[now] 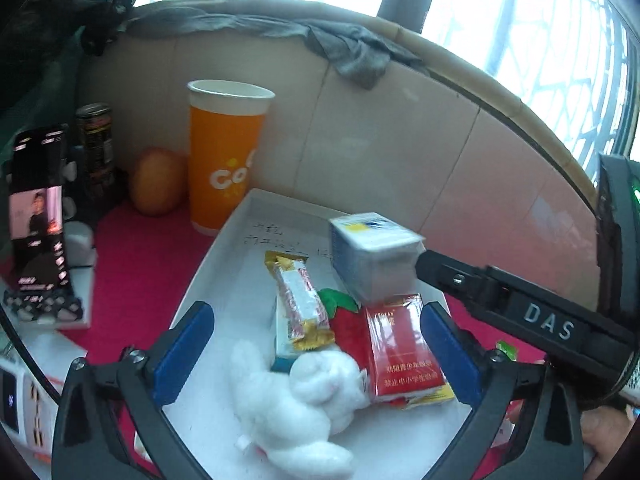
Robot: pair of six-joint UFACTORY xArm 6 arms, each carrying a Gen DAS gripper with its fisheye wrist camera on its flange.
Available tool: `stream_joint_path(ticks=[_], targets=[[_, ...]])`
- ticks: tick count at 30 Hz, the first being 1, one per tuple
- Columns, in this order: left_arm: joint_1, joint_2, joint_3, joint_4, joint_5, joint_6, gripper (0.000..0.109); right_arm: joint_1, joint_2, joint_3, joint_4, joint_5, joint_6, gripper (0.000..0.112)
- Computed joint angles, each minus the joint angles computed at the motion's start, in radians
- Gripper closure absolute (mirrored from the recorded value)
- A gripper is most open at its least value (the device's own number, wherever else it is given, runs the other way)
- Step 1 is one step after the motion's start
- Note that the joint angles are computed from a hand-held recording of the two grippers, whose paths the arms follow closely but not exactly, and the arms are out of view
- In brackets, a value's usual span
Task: Organize objects
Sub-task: 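Open the left gripper over the tray while the right releases the omeprazole box there, then grasp the small white barcode box with the left gripper while the right grasps the yellow Bamboo Love pack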
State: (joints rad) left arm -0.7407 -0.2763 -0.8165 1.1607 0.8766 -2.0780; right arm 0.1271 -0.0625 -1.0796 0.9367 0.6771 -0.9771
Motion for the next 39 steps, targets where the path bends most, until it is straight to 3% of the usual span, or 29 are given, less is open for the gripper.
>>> stream_joint_path(ticks=[5,8,11,13,20,24,28,32,35,39], targets=[[-0.119,0.009,-0.020,0.010,0.135,-0.073,0.006,-0.054,-0.094,0.084,0.084,0.024,-0.112,0.027],[-0.175,0.011,-0.018,0.026,0.165,-0.134,0.006,-0.111,-0.157,0.140,0.139,0.077,-0.187,0.027],[-0.225,0.000,0.003,0.037,0.182,-0.212,0.006,-0.209,-0.240,0.210,0.196,0.163,-0.289,0.023],[-0.249,-0.006,0.013,0.034,0.189,-0.243,0.006,-0.267,-0.278,0.241,0.223,0.201,-0.339,0.011],[-0.281,0.037,-0.017,0.102,0.129,-0.279,0.006,-0.542,-0.318,0.271,0.321,0.327,-0.450,0.010],[-0.281,0.132,-0.103,0.104,0.083,-0.185,0.006,-0.668,-0.272,0.243,0.358,0.337,-0.461,0.010],[-0.271,0.252,-0.212,0.072,0.005,-0.017,0.006,-0.734,-0.191,0.195,0.370,0.287,-0.475,0.010],[-0.259,0.385,-0.336,-0.018,-0.093,0.179,0.006,-0.758,-0.081,0.119,0.335,0.210,-0.420,0.010],[-0.251,0.461,-0.414,-0.105,-0.118,0.267,0.006,-0.747,-0.004,0.075,0.271,0.095,-0.356,0.010],[-0.216,0.568,-0.539,-0.209,-0.155,0.402,0.006,-0.713,0.076,0.027,0.154,0.051,-0.322,0.010]])
